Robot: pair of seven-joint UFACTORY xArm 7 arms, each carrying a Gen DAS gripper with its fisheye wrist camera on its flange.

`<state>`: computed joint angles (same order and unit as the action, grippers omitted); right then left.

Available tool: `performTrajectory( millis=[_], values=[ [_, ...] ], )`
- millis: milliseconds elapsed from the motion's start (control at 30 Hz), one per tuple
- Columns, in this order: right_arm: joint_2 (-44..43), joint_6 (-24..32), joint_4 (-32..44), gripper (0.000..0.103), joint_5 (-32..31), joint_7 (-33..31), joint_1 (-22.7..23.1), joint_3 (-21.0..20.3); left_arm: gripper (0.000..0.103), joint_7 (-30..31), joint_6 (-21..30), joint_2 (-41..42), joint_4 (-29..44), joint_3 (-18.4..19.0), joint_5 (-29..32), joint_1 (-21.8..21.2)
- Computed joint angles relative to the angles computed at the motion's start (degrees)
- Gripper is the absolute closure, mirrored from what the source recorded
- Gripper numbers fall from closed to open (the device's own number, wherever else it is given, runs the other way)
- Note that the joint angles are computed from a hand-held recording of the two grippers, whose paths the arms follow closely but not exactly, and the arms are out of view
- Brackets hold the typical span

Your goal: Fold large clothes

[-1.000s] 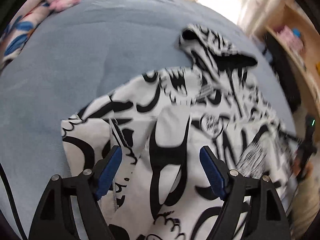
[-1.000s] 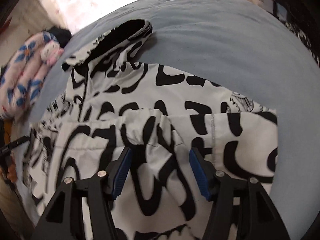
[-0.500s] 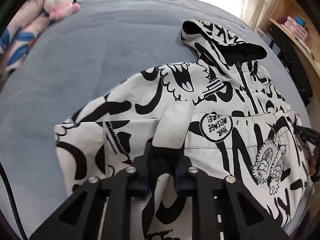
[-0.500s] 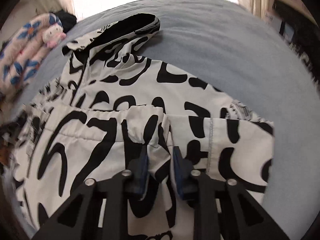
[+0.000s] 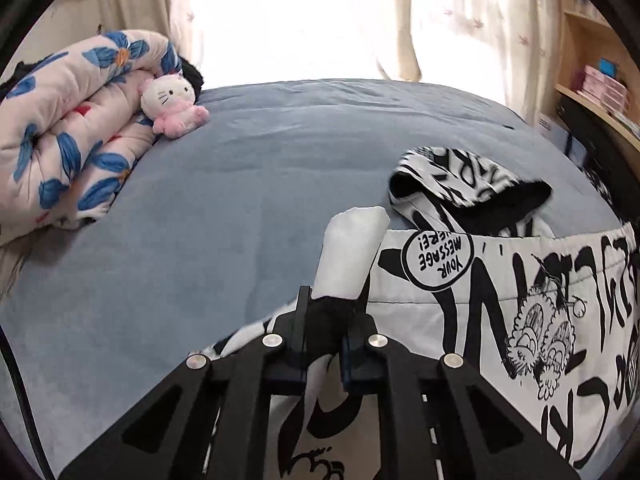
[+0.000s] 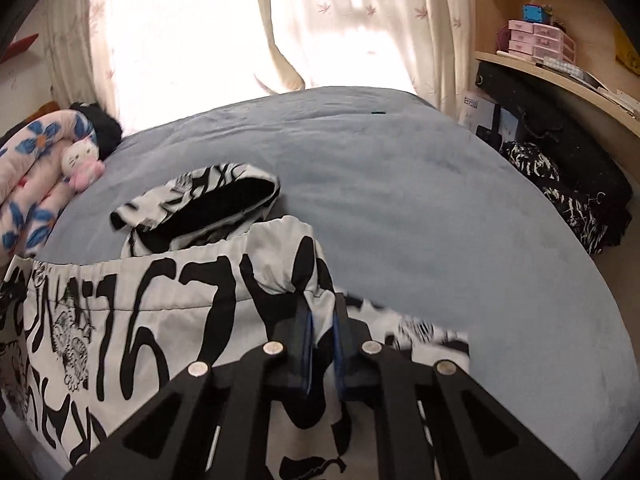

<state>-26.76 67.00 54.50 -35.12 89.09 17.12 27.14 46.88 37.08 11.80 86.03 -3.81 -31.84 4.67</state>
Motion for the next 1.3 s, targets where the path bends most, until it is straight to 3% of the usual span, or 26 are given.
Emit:
performTrajectory(
  millis=[233, 367, 533, 667, 800, 967, 1033, 1133, 1300],
  values=[
    [9.8, -6.2, -2.8, 0.095, 0.9, 0.4, -0.7, -5.2, 0.094, -6.5, -3.7, 10.9, 4.7, -0.3, 9.5, -2.5],
    [11.5, -6.9, -4.3, 0.095, -1.7, 3.6, 0.7, -6.2, 0.091, -5.5, -4.9, 14.1, 5.5, -3.5, 7.3, 0.1],
    [8.8, -10.2, -7.7, 0.092, -1.6, 6.4, 1.4, -7.7, 0.083, -5.1, 3.7, 19.3, 13.4, -6.4, 0.9, 4.7],
    [7.5, -11.3, -9.0, 0.08, -1.1, 7.8, 0.8, -7.6, 0.082, -6.4, 14.2, 24.6, 21.7, -7.9, -5.2, 8.7],
    [5.5, -11.9, -9.6, 0.065, 2.8, 5.6, 0.8, -8.7, 0.075, -8.1, 16.2, 24.7, 23.6, -6.3, -4.7, 8.4],
    [0.4, -10.1, -9.6, 0.064, 7.5, 2.1, 0.4, -7.8, 0.067, -7.9, 13.7, 20.6, 22.1, -4.5, -4.3, 9.1],
    [-1.6, -6.7, -8.2, 0.063, 7.6, 3.2, -0.2, -5.4, 0.067, -9.0, 8.4, 17.8, 19.7, -2.6, -2.2, 8.2],
    [-1.6, -3.6, -4.7, 0.063, 6.6, 3.4, -0.6, -2.2, 0.067, -10.4, 7.2, 15.2, 18.2, -1.7, 0.5, 7.9],
    [11.0, -2.0, 8.1, 0.063, 1.5, 0.0, 2.0, 2.6, 0.067, -2.1, 4.2, 1.5, 0.9, -2.7, -3.4, 7.6]
  ],
)
